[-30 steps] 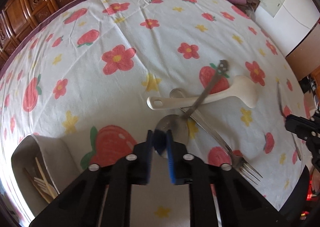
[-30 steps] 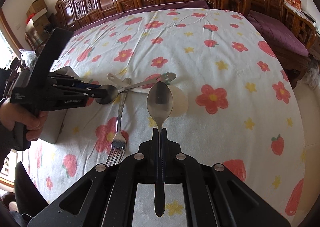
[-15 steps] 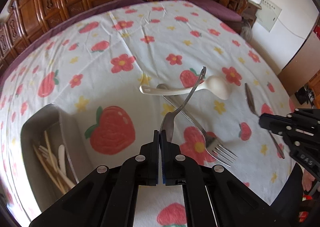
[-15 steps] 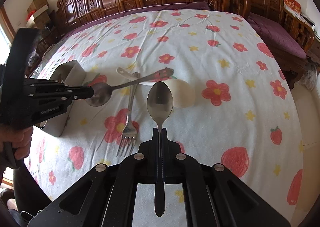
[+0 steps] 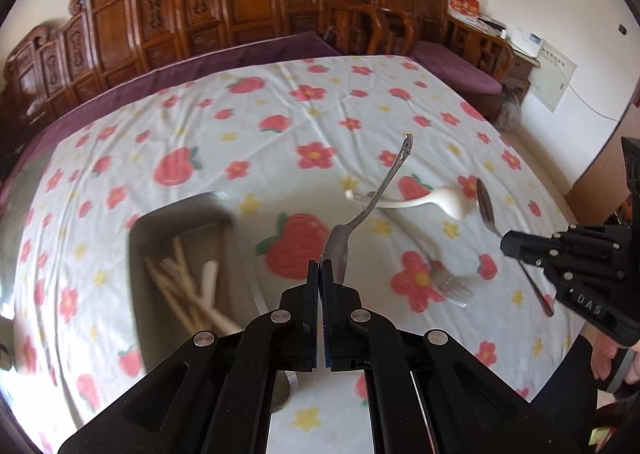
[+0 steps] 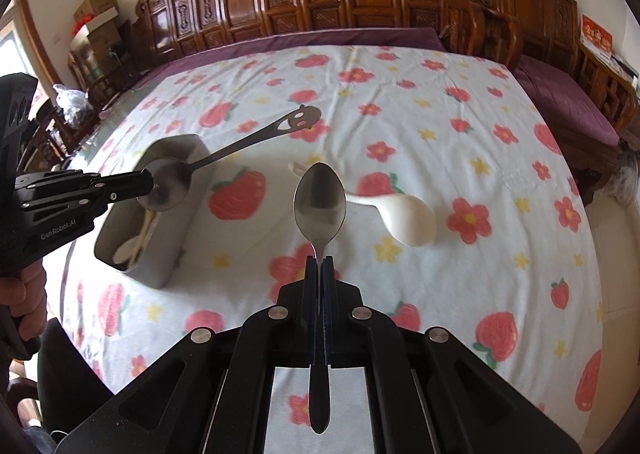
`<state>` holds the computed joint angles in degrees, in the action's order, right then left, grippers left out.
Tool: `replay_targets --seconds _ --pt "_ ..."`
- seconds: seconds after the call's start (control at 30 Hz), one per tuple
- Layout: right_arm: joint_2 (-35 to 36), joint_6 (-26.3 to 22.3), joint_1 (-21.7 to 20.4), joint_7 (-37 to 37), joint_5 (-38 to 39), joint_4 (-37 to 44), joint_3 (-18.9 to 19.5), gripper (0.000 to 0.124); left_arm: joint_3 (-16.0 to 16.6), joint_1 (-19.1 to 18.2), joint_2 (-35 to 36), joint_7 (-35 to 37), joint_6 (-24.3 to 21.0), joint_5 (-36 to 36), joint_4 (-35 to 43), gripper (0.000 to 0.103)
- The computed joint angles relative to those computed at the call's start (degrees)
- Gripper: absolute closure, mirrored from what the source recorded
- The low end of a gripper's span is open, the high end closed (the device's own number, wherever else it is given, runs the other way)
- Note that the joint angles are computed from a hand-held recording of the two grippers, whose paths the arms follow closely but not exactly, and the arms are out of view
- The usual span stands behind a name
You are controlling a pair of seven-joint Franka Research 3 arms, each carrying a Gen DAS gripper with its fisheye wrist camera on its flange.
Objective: Organize utensils
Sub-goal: 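Lower the metal spoon into the tray and open the left gripper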
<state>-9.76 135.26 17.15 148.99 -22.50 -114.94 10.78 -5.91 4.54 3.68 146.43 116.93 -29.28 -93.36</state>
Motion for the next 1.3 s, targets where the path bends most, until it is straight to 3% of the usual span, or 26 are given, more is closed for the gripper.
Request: replay_targets --seconds 0.3,0.63,0.9,1.3 --pt "7.07 -0.71 2.97 -1.37 -1.37 8.99 -0.32 0.120 1.71 4.16 3.75 -2.02 -0.13 0.75 4.39 0.102" --pt "13.84 -2.00 7.78 -4.47 -1.08 17.68 -2.88 0.120 1.20 7.97 7.01 -7.22 2.15 2.67 6.72 0.102" --pt "16.73 -2.77 10.16 -6.42 -0.14 21.40 -4.32 0.120 0.48 7.69 6.80 -9.40 7.30 4.63 4.56 0.102" --pt "20.74 -3.61 11.66 -9.25 1.78 26.38 -5.93 0.120 -0.50 6.92 7.46 -10.71 7.13 5.54 4.40 0.101"
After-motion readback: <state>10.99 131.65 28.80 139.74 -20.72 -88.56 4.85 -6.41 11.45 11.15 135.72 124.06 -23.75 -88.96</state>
